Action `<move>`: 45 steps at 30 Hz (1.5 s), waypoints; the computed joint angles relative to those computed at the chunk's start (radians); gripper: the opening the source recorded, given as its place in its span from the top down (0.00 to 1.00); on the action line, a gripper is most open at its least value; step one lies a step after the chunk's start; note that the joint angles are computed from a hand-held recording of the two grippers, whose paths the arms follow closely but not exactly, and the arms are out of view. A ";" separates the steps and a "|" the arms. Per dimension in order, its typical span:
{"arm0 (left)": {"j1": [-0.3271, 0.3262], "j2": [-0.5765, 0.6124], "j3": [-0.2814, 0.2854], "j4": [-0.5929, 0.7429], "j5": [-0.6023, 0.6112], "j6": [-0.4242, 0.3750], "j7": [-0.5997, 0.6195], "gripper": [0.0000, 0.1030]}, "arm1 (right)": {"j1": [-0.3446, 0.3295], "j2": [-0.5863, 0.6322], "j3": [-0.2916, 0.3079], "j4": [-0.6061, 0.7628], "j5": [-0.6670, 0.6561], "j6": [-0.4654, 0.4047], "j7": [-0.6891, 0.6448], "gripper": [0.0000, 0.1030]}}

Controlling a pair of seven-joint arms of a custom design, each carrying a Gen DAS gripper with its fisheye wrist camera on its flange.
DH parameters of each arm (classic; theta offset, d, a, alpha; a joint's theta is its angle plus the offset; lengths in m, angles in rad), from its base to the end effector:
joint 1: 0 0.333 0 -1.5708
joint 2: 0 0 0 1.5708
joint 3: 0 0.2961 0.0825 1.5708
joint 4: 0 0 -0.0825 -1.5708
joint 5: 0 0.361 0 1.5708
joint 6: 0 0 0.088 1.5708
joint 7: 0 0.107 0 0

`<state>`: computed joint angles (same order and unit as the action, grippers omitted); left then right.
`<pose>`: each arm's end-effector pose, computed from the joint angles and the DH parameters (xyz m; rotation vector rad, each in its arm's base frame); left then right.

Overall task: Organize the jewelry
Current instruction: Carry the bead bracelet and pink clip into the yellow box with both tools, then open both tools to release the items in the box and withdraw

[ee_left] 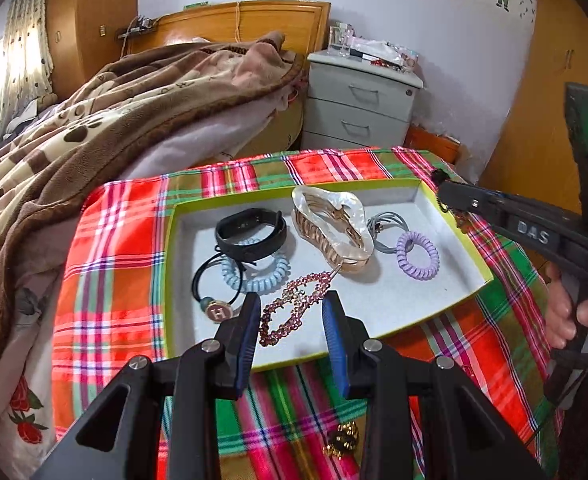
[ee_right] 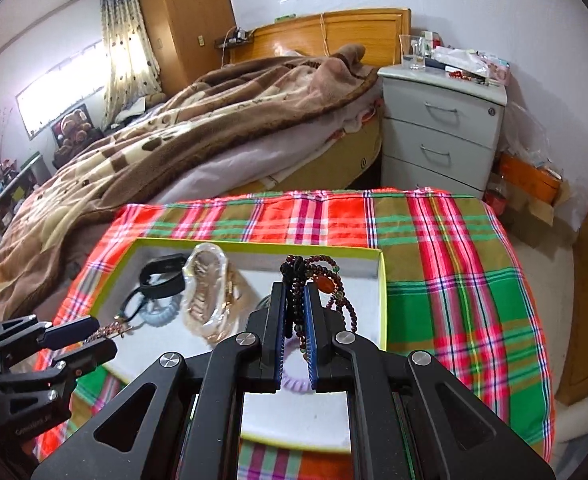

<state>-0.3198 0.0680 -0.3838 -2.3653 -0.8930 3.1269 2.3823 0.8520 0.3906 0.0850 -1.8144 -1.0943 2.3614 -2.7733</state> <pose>0.4341 -0.2787 0.3561 -1.2626 2.4414 -0.9521 0.3894 0.5034 0.3419 -1.5046 1.9495 -0.6910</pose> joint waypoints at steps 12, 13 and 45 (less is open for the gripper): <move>0.041 0.085 -0.025 0.042 0.251 0.006 -0.217 0.68 | -0.021 0.067 -0.027 0.045 0.089 0.039 -0.110 0.91; 0.049 0.089 -0.031 0.043 0.268 0.004 -0.229 0.68 | -0.021 0.070 -0.030 0.045 0.095 0.042 -0.115 0.91; 0.101 0.176 -0.029 0.085 0.705 -0.026 -0.612 0.67 | 0.004 0.143 -0.081 0.116 0.208 0.060 -0.246 0.89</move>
